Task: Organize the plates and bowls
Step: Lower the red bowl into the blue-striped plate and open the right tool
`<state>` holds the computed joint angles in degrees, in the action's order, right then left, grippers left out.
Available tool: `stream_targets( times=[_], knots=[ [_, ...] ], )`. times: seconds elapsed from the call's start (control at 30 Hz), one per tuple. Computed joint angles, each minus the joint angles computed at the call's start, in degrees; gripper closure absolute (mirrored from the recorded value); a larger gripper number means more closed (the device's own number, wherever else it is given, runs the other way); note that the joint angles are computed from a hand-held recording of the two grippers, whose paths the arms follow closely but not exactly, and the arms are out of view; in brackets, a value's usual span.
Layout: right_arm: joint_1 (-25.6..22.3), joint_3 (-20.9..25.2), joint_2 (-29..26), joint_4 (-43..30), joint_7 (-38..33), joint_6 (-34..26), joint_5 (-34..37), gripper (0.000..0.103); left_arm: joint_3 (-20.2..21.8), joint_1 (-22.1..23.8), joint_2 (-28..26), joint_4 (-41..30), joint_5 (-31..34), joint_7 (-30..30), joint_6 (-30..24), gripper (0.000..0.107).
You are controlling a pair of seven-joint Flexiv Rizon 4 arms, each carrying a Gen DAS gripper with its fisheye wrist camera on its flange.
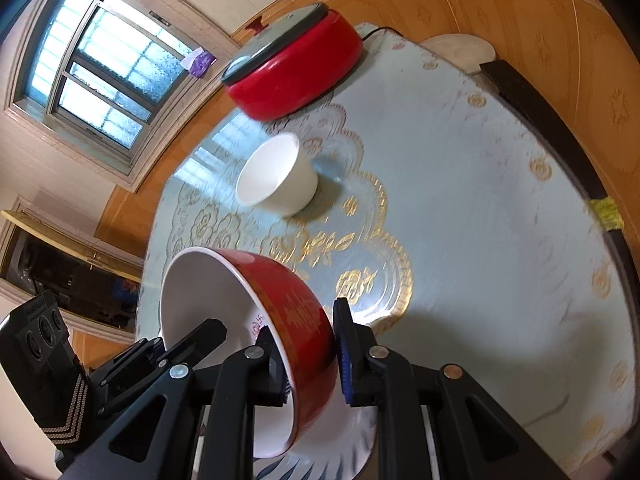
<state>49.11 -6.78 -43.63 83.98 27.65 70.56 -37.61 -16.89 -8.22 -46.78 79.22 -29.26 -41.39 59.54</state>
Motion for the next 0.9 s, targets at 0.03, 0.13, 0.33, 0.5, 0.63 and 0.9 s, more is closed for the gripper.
stream_targets(
  times=[0.03,0.13,0.33,0.5,0.63,0.9],
  knots=[
    [0.2,0.2,-0.3,-0.3,0.3,-0.1,0.1,0.086,-0.1,0.4,0.4,1.0,-0.1,0.3,0.1,0.092],
    [0.4,1.6,-1.8,-2.3,-0.1,-0.9,1.4,0.086,0.4,1.3,1.5,3.5,0.2,1.2,0.4,0.092],
    [0.6,3.9,-4.4,-5.3,-2.0,-2.6,5.1,0.085,1.4,1.9,2.3,6.6,1.1,1.8,-0.1,0.092],
    [0.2,6.1,-5.8,-7.8,-5.3,-6.5,7.8,0.085,2.7,1.4,1.5,6.7,2.7,1.3,-0.7,0.092],
    [0.2,7.2,-6.7,-9.5,-7.4,-9.1,9.7,0.085,3.9,0.9,0.5,5.8,4.2,-0.1,-2.3,0.092],
    [0.4,7.6,-7.4,-10.5,-9.3,-11.2,11.7,0.084,4.3,0.5,-0.4,5.4,5.9,-1.3,-2.5,0.092]
  ],
)
